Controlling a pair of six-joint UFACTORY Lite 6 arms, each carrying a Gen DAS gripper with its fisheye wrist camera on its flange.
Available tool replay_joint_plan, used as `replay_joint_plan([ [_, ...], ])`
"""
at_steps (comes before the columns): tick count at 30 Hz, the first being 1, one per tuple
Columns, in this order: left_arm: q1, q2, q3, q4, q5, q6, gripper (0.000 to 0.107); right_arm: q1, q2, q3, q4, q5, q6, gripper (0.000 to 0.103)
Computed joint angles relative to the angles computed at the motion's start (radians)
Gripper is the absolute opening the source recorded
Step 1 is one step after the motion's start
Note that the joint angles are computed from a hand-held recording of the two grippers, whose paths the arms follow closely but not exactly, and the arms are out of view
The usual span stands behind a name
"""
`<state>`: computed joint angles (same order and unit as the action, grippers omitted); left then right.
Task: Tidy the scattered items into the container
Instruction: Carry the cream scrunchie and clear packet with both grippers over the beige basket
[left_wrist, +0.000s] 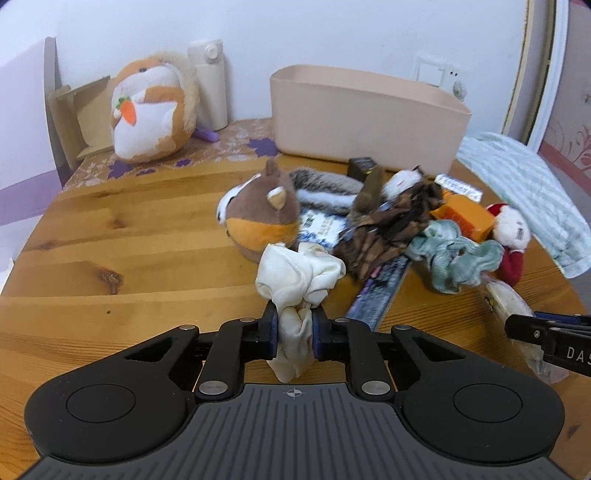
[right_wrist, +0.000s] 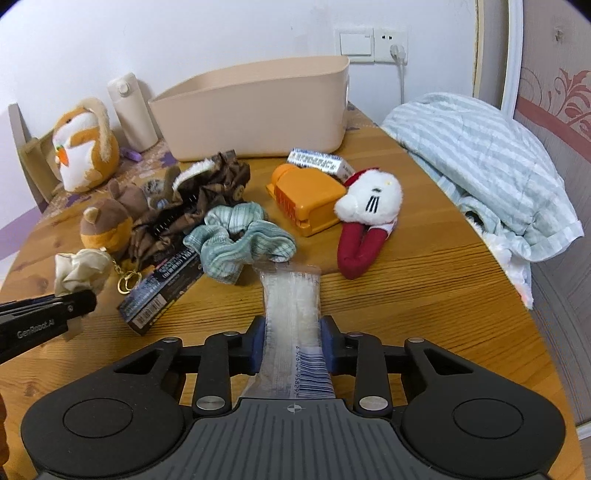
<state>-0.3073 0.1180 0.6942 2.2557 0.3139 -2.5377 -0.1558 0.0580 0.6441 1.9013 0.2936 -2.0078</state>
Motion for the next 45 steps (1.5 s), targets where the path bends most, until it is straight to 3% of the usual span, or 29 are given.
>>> replay_joint_plan([
  [6, -0.061, -0.064, -0.015, -0.148, 0.021, 0.125, 0.017, -0.098, -0.098, -0.034, -0.205, 0.086, 0.163, 0.028],
  [14, -0.127, -0.137, 0.000, -0.326, 0.060, 0.305, 0.017, -0.196, -0.181, -0.017, -0.336, 0.183, 0.269, 0.028],
  [22, -0.157, -0.138, 0.109, -0.470, 0.102, 0.491, 0.017, -0.219, -0.193, 0.076, -0.337, 0.214, 0.275, 0.028],
  [34, -0.126, 0.027, 0.419, -0.590, 0.092, 0.711, 0.017, -0.176, -0.044, 0.315, -0.321, 0.193, 0.276, 0.028],
  [39, -0.074, 0.149, 0.602, -0.772, 0.026, 0.916, 0.017, -0.120, 0.035, 0.418, -0.303, 0.144, 0.272, 0.028],
  [45, -0.035, 0.311, 0.828, -0.977, 0.020, 1.147, 0.017, -0.065, 0.132, 0.537, -0.305, 0.112, 0.298, 0.028],
])
